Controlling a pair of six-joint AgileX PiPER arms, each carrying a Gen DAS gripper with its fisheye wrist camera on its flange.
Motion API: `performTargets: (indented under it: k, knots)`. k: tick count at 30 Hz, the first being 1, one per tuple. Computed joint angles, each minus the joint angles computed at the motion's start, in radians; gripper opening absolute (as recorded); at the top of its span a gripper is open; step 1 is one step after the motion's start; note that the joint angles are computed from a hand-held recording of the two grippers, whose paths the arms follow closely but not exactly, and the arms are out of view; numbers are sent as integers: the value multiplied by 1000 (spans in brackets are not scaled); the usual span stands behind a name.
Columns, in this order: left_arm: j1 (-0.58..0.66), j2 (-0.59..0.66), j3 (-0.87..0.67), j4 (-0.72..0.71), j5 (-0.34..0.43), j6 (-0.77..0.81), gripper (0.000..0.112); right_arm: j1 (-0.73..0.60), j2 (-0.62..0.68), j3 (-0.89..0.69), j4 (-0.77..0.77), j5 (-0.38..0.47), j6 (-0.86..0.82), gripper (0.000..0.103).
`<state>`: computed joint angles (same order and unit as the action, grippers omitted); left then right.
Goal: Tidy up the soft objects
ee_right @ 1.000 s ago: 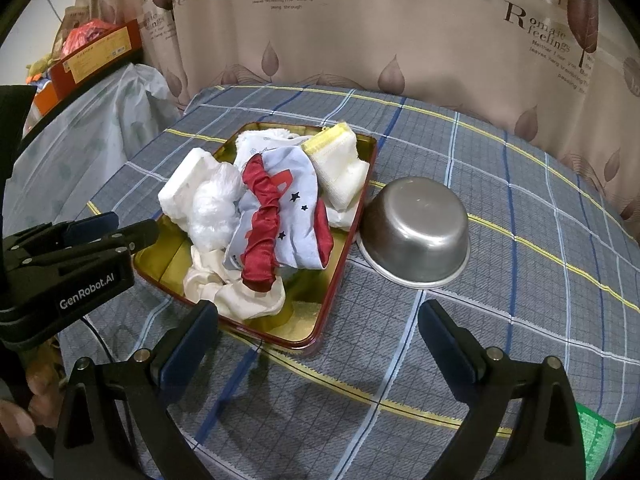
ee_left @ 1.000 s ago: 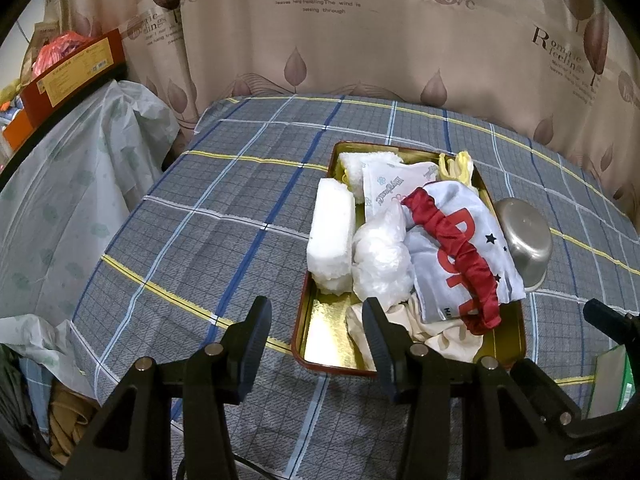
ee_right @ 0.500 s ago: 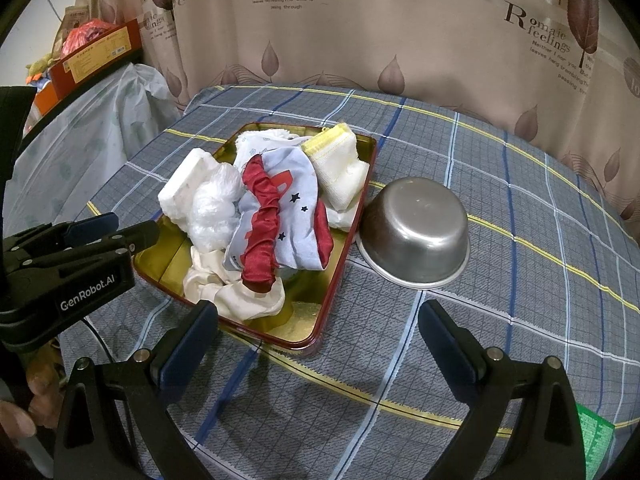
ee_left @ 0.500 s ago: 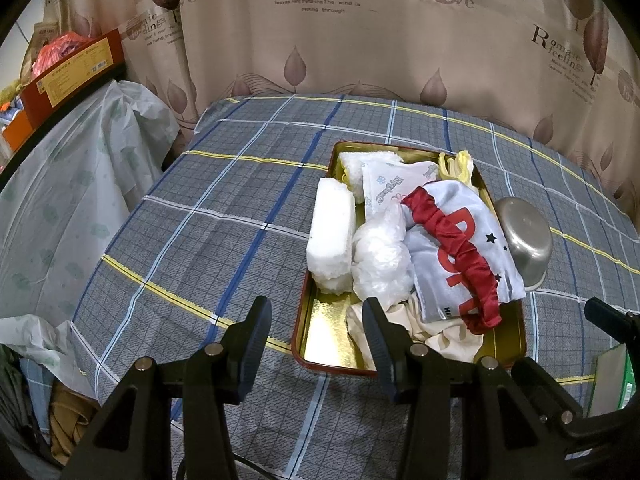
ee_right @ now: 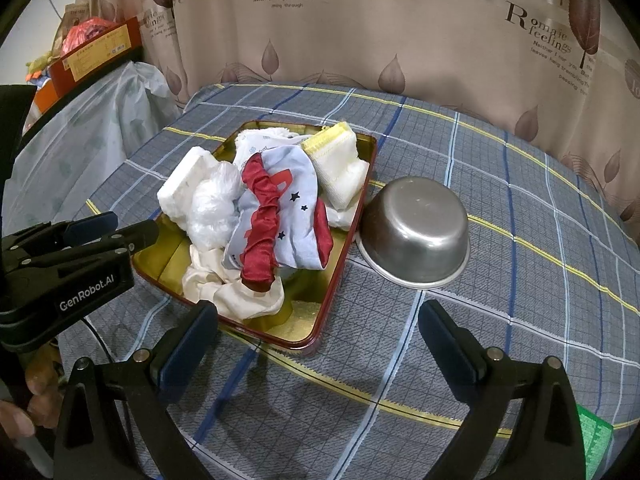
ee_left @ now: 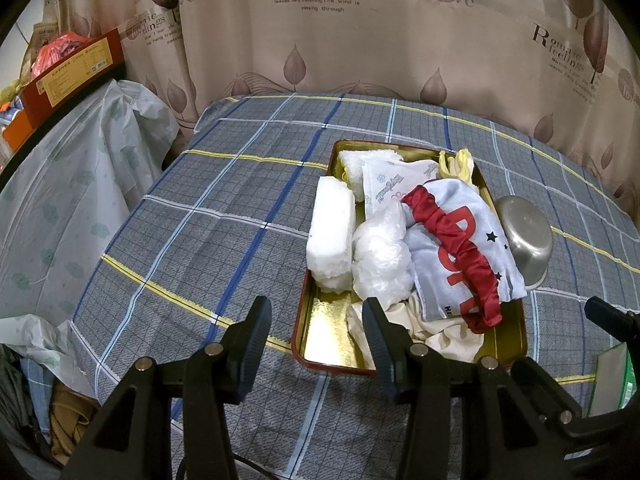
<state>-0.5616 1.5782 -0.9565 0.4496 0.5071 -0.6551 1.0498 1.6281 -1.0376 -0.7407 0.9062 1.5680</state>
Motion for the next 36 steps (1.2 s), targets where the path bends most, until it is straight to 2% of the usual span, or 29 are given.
performTargets:
  k: [36]
  knots:
    - [-5, 1, -3, 7, 8, -5, 48, -6, -2, 0, 10, -2, -13, 99]
